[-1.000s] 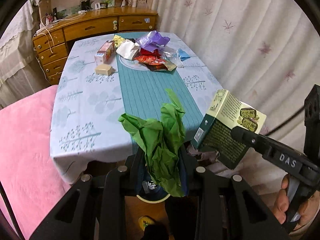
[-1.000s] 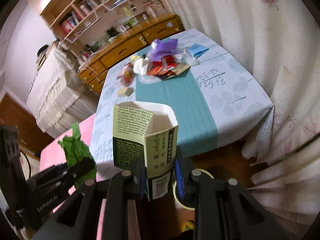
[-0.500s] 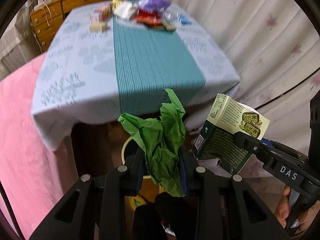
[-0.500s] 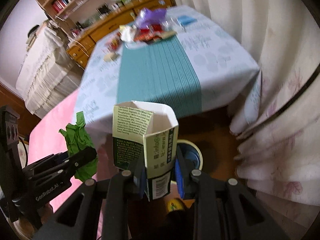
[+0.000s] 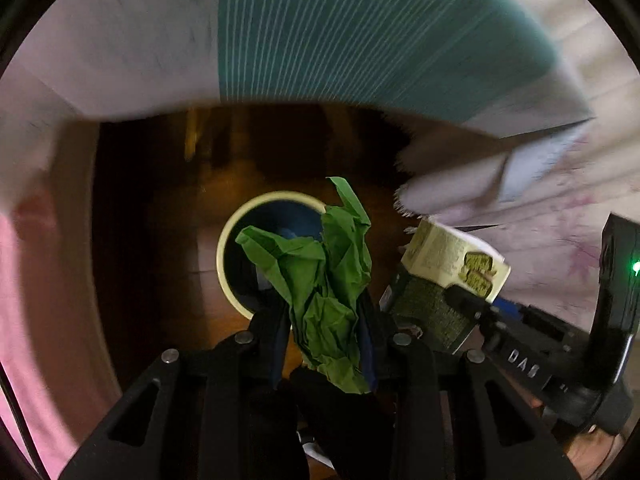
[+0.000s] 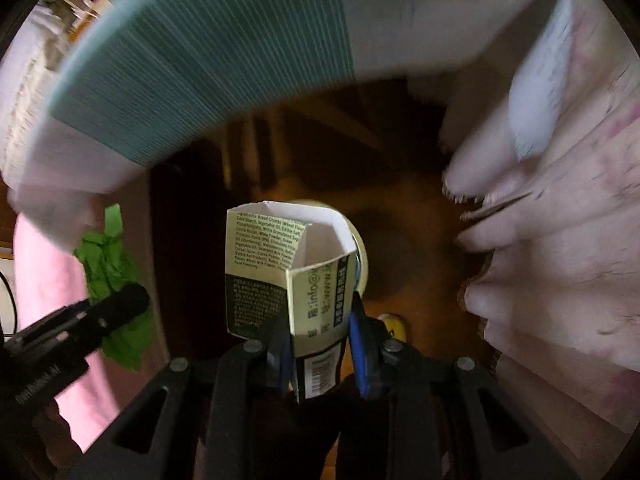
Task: Collect trash
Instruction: 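Carry both items over the bin and open both grippers to drop them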
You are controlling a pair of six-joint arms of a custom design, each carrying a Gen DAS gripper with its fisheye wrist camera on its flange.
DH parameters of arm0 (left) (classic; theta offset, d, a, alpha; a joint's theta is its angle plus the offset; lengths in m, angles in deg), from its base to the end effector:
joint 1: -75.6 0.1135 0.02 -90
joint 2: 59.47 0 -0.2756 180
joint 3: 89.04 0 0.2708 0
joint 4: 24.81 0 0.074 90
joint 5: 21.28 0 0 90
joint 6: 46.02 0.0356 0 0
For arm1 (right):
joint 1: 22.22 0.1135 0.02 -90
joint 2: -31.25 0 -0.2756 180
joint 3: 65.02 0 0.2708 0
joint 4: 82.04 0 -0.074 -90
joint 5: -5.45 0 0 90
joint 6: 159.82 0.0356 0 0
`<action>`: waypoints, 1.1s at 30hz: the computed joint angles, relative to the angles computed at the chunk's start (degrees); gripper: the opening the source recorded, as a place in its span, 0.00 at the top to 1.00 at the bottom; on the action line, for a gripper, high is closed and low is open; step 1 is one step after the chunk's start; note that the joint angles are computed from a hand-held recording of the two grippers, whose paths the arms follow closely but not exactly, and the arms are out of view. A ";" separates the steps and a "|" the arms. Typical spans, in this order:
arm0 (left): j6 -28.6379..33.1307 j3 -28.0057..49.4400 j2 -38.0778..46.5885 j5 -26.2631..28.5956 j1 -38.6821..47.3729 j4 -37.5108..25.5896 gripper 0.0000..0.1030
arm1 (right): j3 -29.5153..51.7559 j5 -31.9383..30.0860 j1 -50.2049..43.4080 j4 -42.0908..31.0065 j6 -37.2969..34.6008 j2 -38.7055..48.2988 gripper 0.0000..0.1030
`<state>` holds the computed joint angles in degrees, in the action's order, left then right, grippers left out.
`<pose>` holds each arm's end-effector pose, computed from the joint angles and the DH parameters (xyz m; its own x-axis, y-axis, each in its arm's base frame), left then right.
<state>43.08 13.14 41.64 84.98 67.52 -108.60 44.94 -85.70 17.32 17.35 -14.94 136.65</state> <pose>0.3526 -0.0601 0.2817 -0.9846 0.1246 -0.1223 0.1546 0.9476 -0.2797 0.3000 0.2485 0.2944 -0.9542 0.2727 -0.1228 0.2439 0.9472 0.2084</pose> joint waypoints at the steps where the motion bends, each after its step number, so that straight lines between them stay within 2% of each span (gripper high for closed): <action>1: -0.35 -1.80 0.63 -0.54 -0.22 2.15 0.72 | -3.12 -0.57 -0.13 2.93 -0.12 0.43 0.77; 5: -1.61 -9.27 5.52 -2.07 -0.73 12.72 0.72 | -12.05 -2.75 -0.44 14.19 -1.09 5.08 0.77; 9: -2.06 -14.27 9.82 -3.01 -1.23 21.45 0.71 | -14.78 -3.94 -0.21 22.81 -1.45 11.89 0.76; 12: -1.74 -16.32 12.03 -4.91 -1.56 25.36 0.65 | -14.50 -5.37 0.27 27.84 -1.02 16.84 0.76; 13: -1.42 -16.14 12.77 -5.15 -1.28 25.39 0.55 | -14.11 -6.22 0.21 28.91 -1.23 18.33 0.76; 14: -1.52 -16.50 13.59 -5.78 -1.19 25.95 0.38 | -13.27 -6.89 0.28 29.31 -1.39 19.92 0.75; 15: -1.69 -16.85 13.85 -6.15 -1.09 26.51 0.27 | -12.30 -7.10 0.44 29.19 -1.76 21.32 0.72; 16: -1.16 -17.13 14.08 -6.40 -0.39 27.04 0.13 | -11.60 -6.80 0.63 29.27 -2.27 22.32 0.67; 18: -1.08 -18.45 13.49 -7.50 -0.08 28.81 0.11 | -10.92 -4.98 1.43 29.87 -2.91 23.09 0.39; 21: -0.94 -20.26 11.81 -9.61 0.39 30.87 0.11 | -12.66 -2.58 1.95 31.69 -3.00 21.27 0.37; 26: -1.38 -21.20 8.24 -11.37 1.12 30.87 0.11 | -15.27 -0.92 1.56 31.75 -2.00 17.99 0.37; 31: -1.84 -20.13 2.97 -12.78 0.89 27.51 0.11 | -15.98 1.05 1.60 28.73 -1.03 12.88 0.37; 33: -1.74 -18.44 0.00 -13.09 0.75 24.17 0.11 | -15.09 1.54 1.85 26.43 -0.69 10.48 0.37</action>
<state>41.34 -5.30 41.64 71.89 68.27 -84.43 29.86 -84.16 19.17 43.79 -15.62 147.14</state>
